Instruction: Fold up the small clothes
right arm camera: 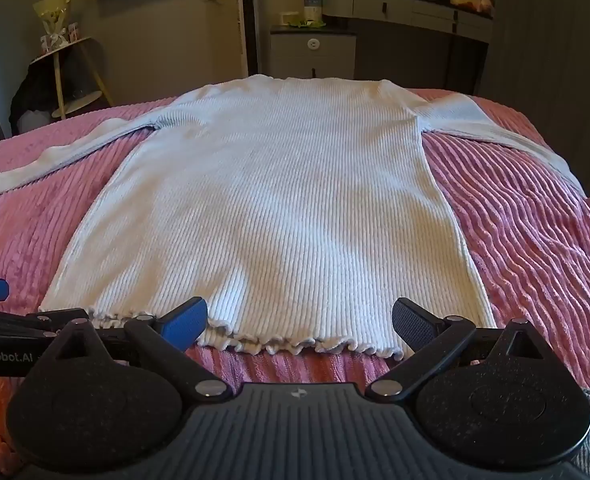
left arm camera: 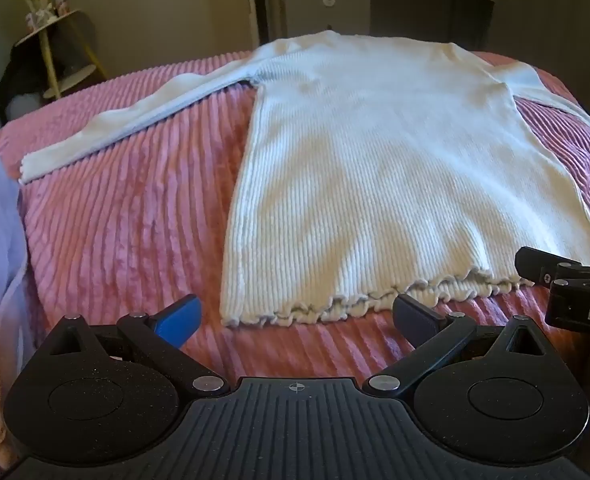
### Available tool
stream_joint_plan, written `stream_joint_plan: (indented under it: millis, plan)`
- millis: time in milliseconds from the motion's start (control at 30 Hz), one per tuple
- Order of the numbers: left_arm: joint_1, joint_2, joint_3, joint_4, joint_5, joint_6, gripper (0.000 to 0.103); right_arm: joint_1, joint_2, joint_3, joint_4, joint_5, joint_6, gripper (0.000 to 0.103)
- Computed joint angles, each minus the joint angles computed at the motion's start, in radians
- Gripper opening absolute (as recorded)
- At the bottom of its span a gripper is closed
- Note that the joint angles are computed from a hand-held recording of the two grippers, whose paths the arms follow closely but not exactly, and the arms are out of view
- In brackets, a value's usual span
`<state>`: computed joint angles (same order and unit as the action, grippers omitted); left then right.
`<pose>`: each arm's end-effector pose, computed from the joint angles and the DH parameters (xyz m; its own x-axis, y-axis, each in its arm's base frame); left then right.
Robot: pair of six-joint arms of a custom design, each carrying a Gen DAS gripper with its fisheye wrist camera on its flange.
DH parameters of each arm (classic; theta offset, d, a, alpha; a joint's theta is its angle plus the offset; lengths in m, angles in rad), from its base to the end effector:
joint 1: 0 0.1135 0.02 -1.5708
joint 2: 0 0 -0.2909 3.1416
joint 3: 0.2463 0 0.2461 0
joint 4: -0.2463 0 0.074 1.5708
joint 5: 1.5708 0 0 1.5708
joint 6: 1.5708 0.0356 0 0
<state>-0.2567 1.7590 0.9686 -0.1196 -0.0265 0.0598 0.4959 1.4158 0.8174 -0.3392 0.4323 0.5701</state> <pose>0.3409 -0.0885 0.1854 -0.7480 0.2581 -0.6114 0.2833 0.9573 0.0576 0.2437 0.1149 0.2303 -0.7124 0.1718 -0.6804 0.2025 0.9786 0.0350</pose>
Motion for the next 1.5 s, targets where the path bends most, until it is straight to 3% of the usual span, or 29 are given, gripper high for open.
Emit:
stream_joint_plan:
  millis: [1500]
  plan:
    - [-0.002,0.008,-0.006,-0.003,0.004,-0.032,0.103,0.017,0.016,0.016,-0.010,0.012,0.019,0.099]
